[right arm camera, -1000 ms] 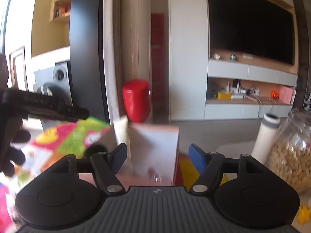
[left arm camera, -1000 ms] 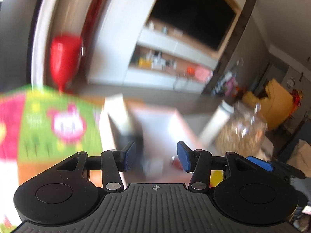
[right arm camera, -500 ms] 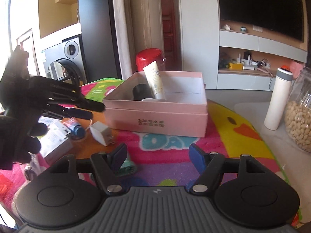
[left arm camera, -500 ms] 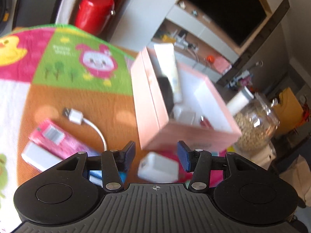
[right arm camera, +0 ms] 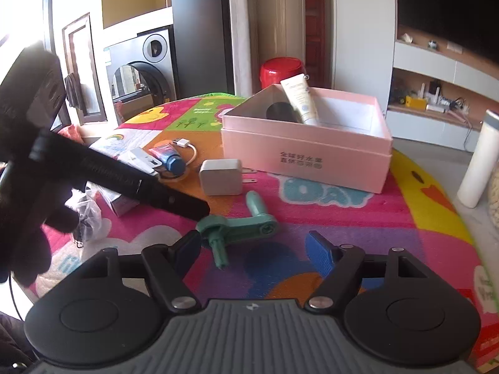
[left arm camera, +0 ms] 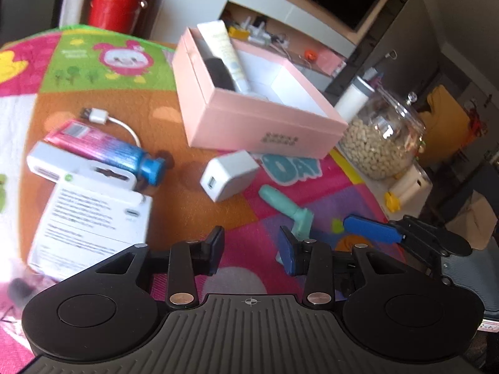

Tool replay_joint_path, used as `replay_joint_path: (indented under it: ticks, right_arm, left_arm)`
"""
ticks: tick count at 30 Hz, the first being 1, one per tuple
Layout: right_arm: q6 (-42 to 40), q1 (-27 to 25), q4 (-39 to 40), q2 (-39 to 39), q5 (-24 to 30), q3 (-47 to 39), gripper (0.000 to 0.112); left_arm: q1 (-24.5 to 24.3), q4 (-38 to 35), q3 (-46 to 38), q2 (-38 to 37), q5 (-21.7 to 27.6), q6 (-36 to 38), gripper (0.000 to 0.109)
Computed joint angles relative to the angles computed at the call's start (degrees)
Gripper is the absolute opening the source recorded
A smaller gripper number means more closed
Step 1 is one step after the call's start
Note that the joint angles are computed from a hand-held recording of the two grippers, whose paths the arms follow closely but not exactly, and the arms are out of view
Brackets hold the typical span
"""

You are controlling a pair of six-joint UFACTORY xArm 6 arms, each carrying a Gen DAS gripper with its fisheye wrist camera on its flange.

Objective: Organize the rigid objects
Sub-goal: 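Grasp the white charger from the mat with the left tool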

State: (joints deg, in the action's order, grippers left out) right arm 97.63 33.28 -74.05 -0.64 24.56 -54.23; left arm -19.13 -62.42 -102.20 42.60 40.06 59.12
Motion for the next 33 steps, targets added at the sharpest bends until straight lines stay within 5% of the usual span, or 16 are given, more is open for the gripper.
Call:
replay_joint_path:
  ticks: [3,7,14,20,24,27,33]
  right_arm:
    - [-0.9,-0.2,-0.1,2.0,-0.8,-1.7,0.075]
    - [-2.6,0.1,1.9,5.0,0.9,-4.7,0.075]
    - [-2.1,5.6,2.4,5.1,25.3,-5.3,0.075]
    - [7.6,-0.7,3.3,-1.0,14.7,3.1,0.077]
    - [8.1,1.0,0.8,0.3,17.6,2.4,0.079]
    - [8.5,0.9,0.5,0.2,17.4,2.6,0.080]
    - [8.8,0.7,0.6,0.4,17.1,2.4,0.080]
  left_arm:
    - [-1.1,-4.1,1.4,-1.4,-7.0,4.6,0.041]
    - [-1.9,-5.3,-2.5,0.6,-8.2,7.5,0.041]
    - [-4.5,7.4,-11.0,7.4,-10.3,2.5,0.044]
    - [-5.3,13.9,-15.0,11.0,-10.3,-3.2,0.044]
    - [-5.4,13.7,-15.4,11.3,-10.4,-3.6,0.040]
    - [-5.0,10.6,-14.3,10.5,-9.2,-2.3,0.024]
    - [-4.3,2.4,-2.2,2.8,-10.9,5.7,0.024]
